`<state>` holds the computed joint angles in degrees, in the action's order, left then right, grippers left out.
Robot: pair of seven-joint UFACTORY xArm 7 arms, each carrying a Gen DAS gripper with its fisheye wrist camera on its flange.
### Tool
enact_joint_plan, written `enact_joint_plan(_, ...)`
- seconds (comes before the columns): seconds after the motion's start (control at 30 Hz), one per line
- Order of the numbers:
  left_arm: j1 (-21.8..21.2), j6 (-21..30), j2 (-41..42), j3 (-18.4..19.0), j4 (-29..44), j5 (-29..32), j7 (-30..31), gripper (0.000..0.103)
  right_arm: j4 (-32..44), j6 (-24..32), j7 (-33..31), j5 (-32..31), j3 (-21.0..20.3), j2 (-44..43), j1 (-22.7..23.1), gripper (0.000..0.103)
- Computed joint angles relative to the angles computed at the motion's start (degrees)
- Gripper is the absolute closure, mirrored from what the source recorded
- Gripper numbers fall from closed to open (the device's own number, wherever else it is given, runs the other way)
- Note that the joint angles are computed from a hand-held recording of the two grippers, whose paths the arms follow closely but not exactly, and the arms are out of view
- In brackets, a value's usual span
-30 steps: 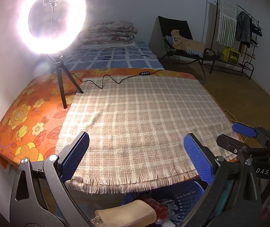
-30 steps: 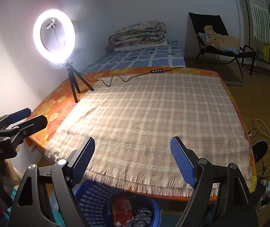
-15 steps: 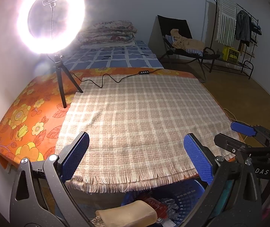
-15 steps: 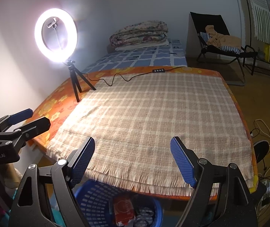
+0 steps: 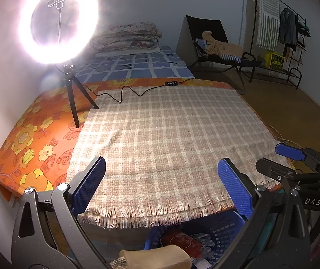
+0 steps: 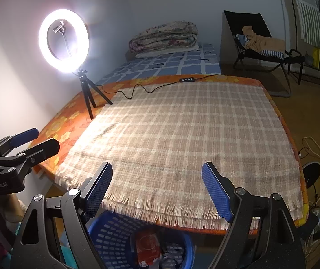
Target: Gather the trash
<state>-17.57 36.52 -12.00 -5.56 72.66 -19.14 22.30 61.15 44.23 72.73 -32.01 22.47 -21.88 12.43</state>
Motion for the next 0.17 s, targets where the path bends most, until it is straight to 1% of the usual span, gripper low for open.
enact_joint_plan(0.1,0.0,-0.2,0.2,-0.1,0.1,0.2,-0.1,0.001,-0.1,0.2,0.1,-0.1,0.0,0.0,0.0,0.021)
enact_joint_plan(0.17,-0.1,0.5,0.2,0.0,0.3,0.0,-0.2,0.001,-0.5,0.1,0.3,0.1,-0.1,-0.3,0.0,0.021)
